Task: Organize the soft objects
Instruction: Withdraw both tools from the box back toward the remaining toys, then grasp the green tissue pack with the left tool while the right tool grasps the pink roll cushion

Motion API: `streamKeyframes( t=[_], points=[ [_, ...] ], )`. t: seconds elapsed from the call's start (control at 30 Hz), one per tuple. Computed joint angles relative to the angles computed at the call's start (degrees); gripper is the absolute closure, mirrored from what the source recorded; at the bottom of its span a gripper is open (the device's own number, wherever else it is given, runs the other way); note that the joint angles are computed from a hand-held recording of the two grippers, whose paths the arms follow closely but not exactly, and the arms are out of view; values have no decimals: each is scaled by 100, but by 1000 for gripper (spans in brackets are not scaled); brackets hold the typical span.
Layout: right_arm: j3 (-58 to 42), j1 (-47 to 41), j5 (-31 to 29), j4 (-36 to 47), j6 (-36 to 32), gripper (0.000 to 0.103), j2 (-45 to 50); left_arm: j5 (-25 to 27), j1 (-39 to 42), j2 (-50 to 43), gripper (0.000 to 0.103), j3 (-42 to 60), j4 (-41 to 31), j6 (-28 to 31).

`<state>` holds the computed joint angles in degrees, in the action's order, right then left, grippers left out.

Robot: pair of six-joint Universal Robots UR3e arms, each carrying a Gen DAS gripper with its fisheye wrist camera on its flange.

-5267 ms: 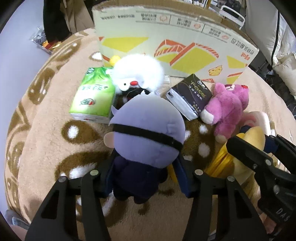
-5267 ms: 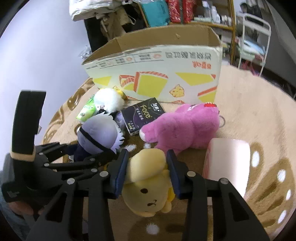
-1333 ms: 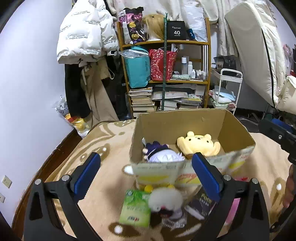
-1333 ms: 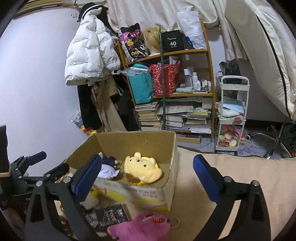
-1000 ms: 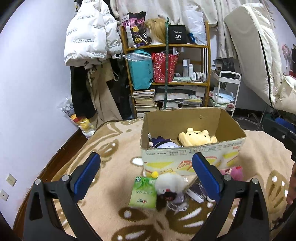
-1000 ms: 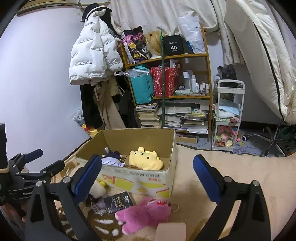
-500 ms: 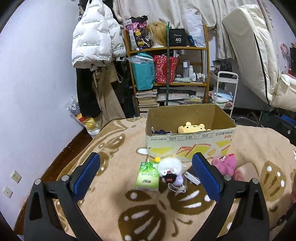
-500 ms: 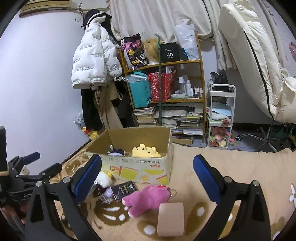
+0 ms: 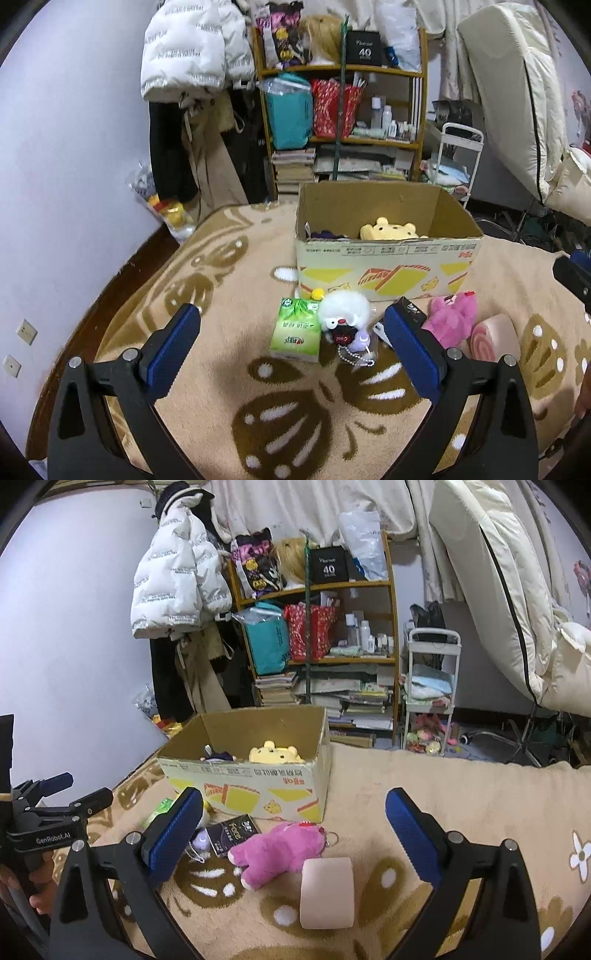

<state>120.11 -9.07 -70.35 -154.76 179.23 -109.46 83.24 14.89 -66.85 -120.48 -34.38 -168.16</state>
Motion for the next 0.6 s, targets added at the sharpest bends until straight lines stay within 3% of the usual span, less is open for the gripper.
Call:
streamKeyframes(
  t=[0.3,0.6],
  points=[
    [-204,43,-110,188,64,0,609,-205,254,-1190,5,1002,-555,139],
    [-454,137,-169,368,219,0,1300,20,143,-2295,5,1785,-759,341]
  ],
)
